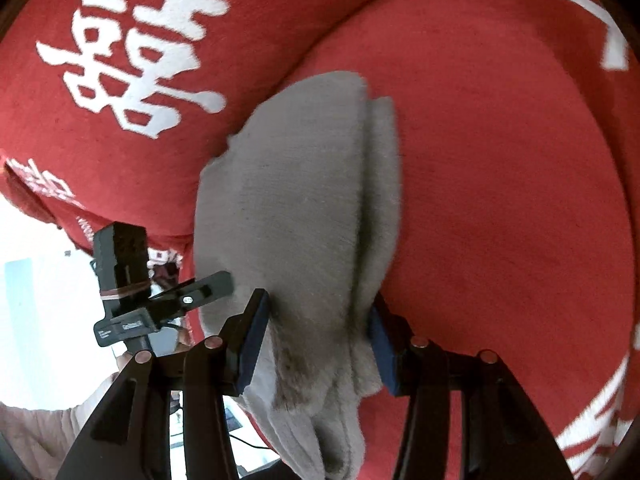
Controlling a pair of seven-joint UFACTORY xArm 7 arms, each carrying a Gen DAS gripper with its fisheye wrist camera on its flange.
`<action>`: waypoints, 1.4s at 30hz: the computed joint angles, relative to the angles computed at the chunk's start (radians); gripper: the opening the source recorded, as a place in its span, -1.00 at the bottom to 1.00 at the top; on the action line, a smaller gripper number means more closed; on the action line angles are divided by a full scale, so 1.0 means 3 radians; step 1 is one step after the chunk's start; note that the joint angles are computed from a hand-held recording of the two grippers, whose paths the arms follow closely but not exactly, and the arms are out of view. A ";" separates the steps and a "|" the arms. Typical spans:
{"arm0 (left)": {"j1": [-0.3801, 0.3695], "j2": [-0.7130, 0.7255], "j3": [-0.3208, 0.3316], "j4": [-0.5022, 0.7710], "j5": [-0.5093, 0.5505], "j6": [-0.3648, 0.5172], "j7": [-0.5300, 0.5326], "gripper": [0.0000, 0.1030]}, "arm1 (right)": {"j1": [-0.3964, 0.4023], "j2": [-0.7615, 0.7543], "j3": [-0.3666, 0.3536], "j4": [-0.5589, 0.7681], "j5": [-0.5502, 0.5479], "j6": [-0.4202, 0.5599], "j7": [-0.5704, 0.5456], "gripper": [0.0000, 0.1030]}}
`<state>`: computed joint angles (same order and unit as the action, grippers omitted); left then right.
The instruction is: Fold small clothes
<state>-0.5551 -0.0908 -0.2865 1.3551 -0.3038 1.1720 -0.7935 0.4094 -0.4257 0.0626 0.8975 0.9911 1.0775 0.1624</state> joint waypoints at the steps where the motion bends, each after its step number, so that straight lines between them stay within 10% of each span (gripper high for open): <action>1: -0.0001 0.0007 -0.0003 -0.0001 0.0008 -0.0011 -0.0011 1.00 | 0.0025 0.0028 -0.0012 0.0022 0.0049 0.0003 -0.0083 0.10; 11: -0.0032 0.0094 -0.0038 0.0063 0.0161 -0.0035 -0.0122 1.00 | 0.0015 0.0140 0.0052 -0.0007 0.0263 -0.0066 -0.0139 0.10; 14: -0.0065 0.0133 -0.0061 0.0111 0.0293 -0.0065 -0.0244 0.96 | -0.0022 0.0055 0.0030 -0.0061 0.0162 -0.0015 0.0016 -0.17; 22: -0.0091 -0.0162 -0.0077 0.0026 0.0503 -0.0121 -0.0371 -0.10 | 0.0049 -0.0123 0.0029 -0.0112 0.0362 -0.0150 0.0248 -0.35; 31: -0.0013 -0.0682 -0.0031 -0.0168 0.0211 -0.0100 -0.0200 -0.11 | 0.0230 -0.0386 0.0077 -0.0074 0.0476 -0.0313 0.0517 -0.35; 42: 0.0185 -0.1863 0.0082 -0.0530 0.0018 0.0873 -0.0135 -0.11 | 0.0789 -0.0255 0.0601 0.0190 0.0619 -0.0996 0.1021 -0.35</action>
<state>-0.4995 -0.6498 -0.2618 1.1961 -0.2983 1.4337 -0.8340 0.6460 -0.5022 0.2429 0.9543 1.1767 0.7786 0.4686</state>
